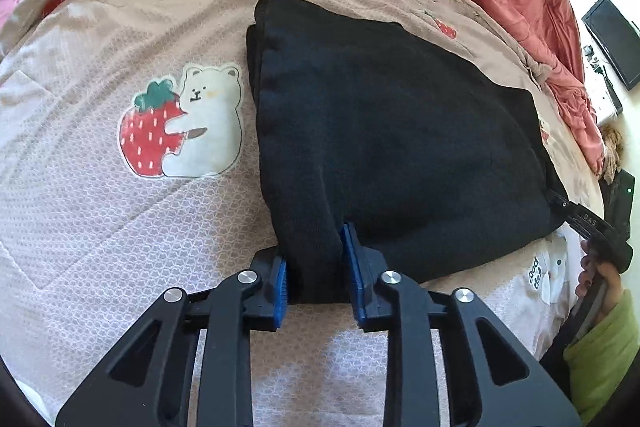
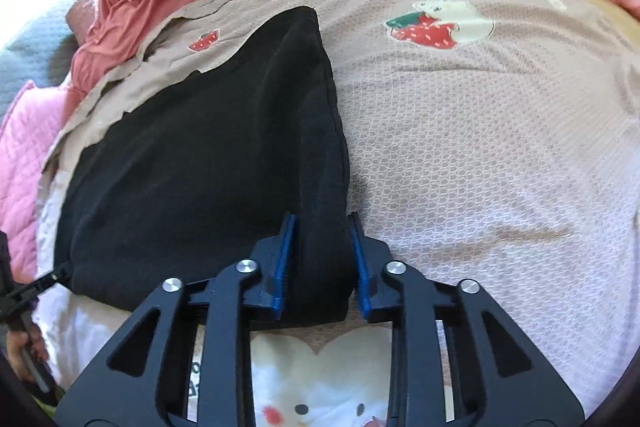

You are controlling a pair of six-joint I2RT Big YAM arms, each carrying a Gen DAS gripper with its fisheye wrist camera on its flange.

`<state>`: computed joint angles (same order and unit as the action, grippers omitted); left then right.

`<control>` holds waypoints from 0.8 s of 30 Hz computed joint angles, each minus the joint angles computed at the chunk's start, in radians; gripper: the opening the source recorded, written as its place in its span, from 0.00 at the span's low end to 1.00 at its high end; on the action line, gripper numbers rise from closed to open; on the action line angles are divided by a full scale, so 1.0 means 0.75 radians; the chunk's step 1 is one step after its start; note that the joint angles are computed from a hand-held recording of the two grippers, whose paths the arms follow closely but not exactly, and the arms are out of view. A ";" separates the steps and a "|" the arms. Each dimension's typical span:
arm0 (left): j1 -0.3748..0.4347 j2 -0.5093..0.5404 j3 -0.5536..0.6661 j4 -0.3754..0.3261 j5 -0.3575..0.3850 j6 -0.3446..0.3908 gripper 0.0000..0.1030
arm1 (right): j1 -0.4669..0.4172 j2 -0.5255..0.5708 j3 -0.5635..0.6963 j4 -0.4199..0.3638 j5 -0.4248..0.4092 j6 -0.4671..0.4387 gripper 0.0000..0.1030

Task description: Fold small clothes

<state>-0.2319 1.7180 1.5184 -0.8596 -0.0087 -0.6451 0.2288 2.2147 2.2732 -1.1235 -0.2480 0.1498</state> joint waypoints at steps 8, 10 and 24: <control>0.000 0.023 0.076 -0.063 -0.026 0.076 0.33 | 0.027 -0.125 -0.105 0.105 0.088 -0.054 0.63; 0.002 0.013 0.082 -0.065 -0.030 0.086 0.42 | 0.040 -0.148 -0.114 0.127 0.090 -0.079 0.68; 0.027 -0.068 0.067 -0.054 -0.178 0.119 0.82 | 0.237 -0.264 -0.209 0.233 0.090 -0.234 0.86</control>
